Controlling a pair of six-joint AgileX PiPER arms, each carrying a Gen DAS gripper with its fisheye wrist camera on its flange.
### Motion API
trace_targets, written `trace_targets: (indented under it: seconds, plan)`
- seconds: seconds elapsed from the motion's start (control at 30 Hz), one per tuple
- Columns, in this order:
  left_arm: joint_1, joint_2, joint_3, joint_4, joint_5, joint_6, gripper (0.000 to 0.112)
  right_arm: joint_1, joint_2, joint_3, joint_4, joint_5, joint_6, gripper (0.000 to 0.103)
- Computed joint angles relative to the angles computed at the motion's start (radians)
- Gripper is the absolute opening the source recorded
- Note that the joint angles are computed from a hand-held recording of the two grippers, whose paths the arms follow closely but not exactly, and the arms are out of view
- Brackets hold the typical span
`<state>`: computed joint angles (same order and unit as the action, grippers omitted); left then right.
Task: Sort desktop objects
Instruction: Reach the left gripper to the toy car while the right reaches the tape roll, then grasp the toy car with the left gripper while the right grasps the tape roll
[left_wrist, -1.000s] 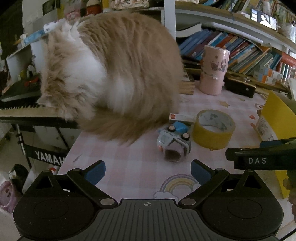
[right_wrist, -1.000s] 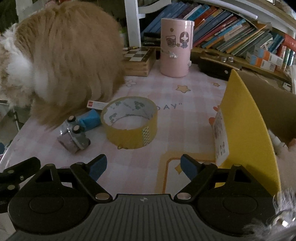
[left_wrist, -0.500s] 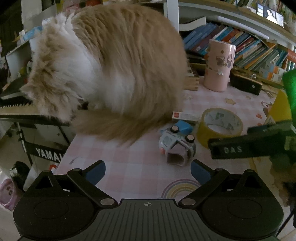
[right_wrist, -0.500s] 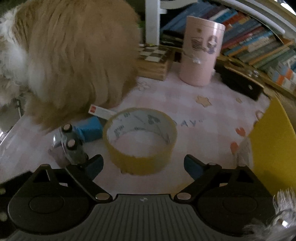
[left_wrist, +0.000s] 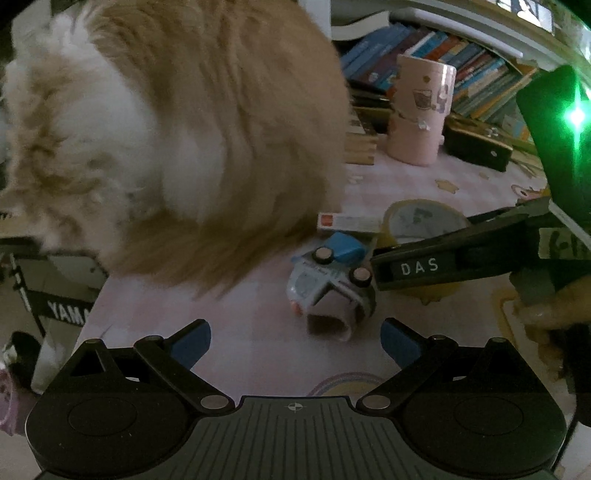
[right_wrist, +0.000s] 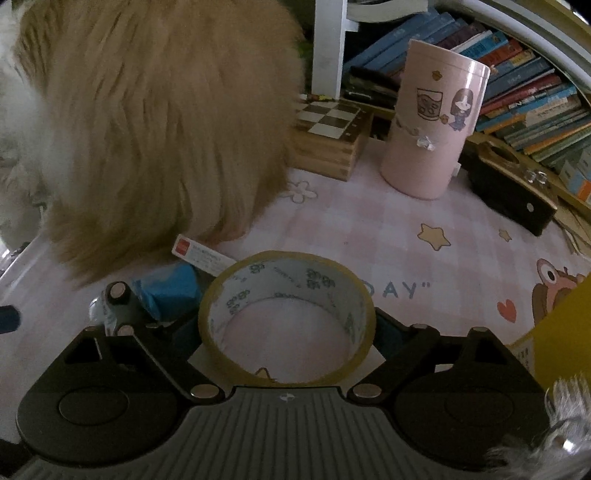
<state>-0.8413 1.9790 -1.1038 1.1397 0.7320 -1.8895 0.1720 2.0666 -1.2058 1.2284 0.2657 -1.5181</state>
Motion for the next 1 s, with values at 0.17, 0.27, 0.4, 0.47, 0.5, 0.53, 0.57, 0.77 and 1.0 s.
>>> trace_targets:
  seconds: [0.17,0.27,0.4,0.47,0.5,0.53,0.57,0.77,1.0]
  plan:
    - [0.022,0.043,-0.042,0.031,-0.023,0.029,0.100,-0.011,-0.006,0.001,0.002,0.021,0.004,0.091]
    - [0.030,0.069,-0.064,0.047,-0.027,0.032,0.099,-0.013,-0.018,0.014,0.028,0.017,-0.009,0.091]
    - [0.035,0.098,-0.083,0.085,-0.033,0.013,0.095,-0.017,-0.027,0.021,0.032,0.017,-0.002,0.091]
    - [0.037,0.113,-0.097,0.087,-0.033,0.020,0.091,-0.018,-0.032,0.026,0.041,0.017,-0.010,0.091]
    - [0.038,0.120,-0.103,0.090,-0.033,0.016,0.088,-0.018,-0.034,0.029,0.047,0.016,-0.016,0.091]
    - [0.039,0.122,-0.102,0.095,-0.035,0.006,0.085,-0.019,-0.038,0.033,0.053,0.017,-0.022,0.091]
    - [0.041,0.125,-0.106,0.094,-0.036,0.002,0.084,-0.020,-0.038,0.033,0.057,0.017,-0.025,0.091]
    - [0.040,0.124,-0.102,0.104,-0.040,-0.012,0.060,-0.024,-0.046,0.038,0.060,0.020,-0.023,0.091]
    - [0.018,0.071,-0.039,0.125,-0.031,-0.063,0.060,-0.034,-0.079,0.076,0.129,0.024,-0.080,0.091]
